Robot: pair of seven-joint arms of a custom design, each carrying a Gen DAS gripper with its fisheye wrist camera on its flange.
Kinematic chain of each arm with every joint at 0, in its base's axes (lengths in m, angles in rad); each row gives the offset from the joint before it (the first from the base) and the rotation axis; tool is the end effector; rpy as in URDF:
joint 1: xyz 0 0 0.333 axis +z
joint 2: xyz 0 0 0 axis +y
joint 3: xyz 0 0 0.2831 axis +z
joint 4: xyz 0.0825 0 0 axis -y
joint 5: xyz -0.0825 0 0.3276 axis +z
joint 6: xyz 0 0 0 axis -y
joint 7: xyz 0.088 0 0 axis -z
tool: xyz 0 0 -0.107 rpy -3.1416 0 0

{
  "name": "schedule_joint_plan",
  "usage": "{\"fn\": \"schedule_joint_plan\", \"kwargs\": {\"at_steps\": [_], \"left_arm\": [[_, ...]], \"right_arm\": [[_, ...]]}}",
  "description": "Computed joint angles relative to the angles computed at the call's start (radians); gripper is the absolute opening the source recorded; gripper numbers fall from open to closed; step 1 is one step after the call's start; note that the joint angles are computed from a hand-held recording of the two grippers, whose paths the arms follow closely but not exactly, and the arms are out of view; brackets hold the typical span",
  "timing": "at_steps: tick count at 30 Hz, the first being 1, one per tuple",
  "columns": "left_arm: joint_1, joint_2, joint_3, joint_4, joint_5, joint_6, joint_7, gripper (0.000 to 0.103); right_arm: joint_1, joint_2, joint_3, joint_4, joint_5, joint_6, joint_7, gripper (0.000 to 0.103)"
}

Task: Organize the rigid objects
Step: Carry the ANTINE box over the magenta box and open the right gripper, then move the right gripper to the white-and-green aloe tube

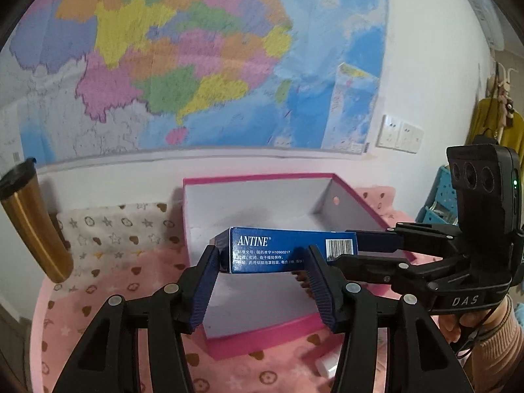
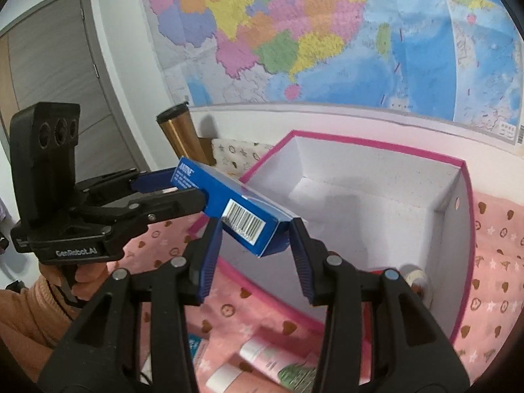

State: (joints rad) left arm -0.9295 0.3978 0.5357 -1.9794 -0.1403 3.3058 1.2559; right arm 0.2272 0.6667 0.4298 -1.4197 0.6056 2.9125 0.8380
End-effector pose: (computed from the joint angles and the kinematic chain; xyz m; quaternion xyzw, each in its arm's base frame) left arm 0.5500 -0.2545 0.4206 -0.5991 0.6423 -0.4075 0.2500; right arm 0.6156 0.3275 0.4170 -0.7890 0.3927 -0.0898 0.4638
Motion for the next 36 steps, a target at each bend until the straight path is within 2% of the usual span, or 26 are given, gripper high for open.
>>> {"fn": "schedule_joint_plan", "kwargs": {"at_steps": [2,7,8,9,10,11,12,13,15,17,23,28,31,36], "left_arm": [[0.055,0.018,-0.047,0.025,0.003,-0.019,-0.006,0.054],[0.203,0.049,-0.181,0.068,0.060,-0.052,-0.039,0.054],[0.208,0.053,-0.183,0.071,0.070,-0.058,-0.051,0.054],[0.199,0.060,-0.169,0.075,0.080,-0.070,-0.067,0.054],[0.158,0.070,-0.122,0.077,0.091,-0.084,-0.094,0.054],[0.098,0.079,-0.045,0.070,0.149,-0.092,-0.169,0.054],[0.058,0.084,-0.003,0.062,0.142,-0.087,-0.175,0.054],[0.049,0.078,0.004,0.048,0.131,-0.075,-0.164,0.054],[0.036,0.061,0.018,0.016,0.147,-0.048,-0.189,0.054],[-0.004,0.045,0.058,-0.020,0.139,-0.019,-0.202,0.054],[-0.039,-0.005,0.057,-0.092,0.063,0.049,-0.144,0.056],[-0.144,-0.023,0.108,-0.133,-0.017,0.077,-0.073,0.061],[-0.132,-0.040,0.060,-0.148,-0.042,0.096,-0.041,0.062],[-0.145,-0.038,0.022,-0.151,-0.104,0.095,0.015,0.062]], "right_arm": [[0.043,0.050,-0.056,0.075,-0.051,-0.038,0.060,0.046],[0.079,0.137,-0.104,0.192,-0.131,-0.086,0.130,0.046],[0.088,0.149,-0.114,0.205,-0.148,-0.086,0.141,0.046],[0.094,0.160,-0.122,0.218,-0.164,-0.093,0.152,0.046],[0.103,0.174,-0.134,0.239,-0.185,-0.114,0.168,0.046],[0.119,0.189,-0.158,0.265,-0.215,-0.150,0.193,0.046],[0.129,0.192,-0.171,0.266,-0.233,-0.155,0.210,0.046],[0.129,0.189,-0.170,0.254,-0.242,-0.148,0.214,0.046],[0.107,0.174,-0.142,0.216,-0.239,-0.146,0.189,0.046],[0.083,0.142,-0.116,0.156,-0.220,-0.109,0.171,0.046],[-0.036,0.040,0.004,-0.015,-0.079,-0.046,0.076,0.046],[-0.132,-0.058,0.101,-0.170,0.074,0.029,-0.059,0.047],[-0.196,-0.114,0.166,-0.249,0.199,0.062,-0.164,0.049],[-0.253,-0.187,0.212,-0.335,0.383,0.081,-0.307,0.050]]}}
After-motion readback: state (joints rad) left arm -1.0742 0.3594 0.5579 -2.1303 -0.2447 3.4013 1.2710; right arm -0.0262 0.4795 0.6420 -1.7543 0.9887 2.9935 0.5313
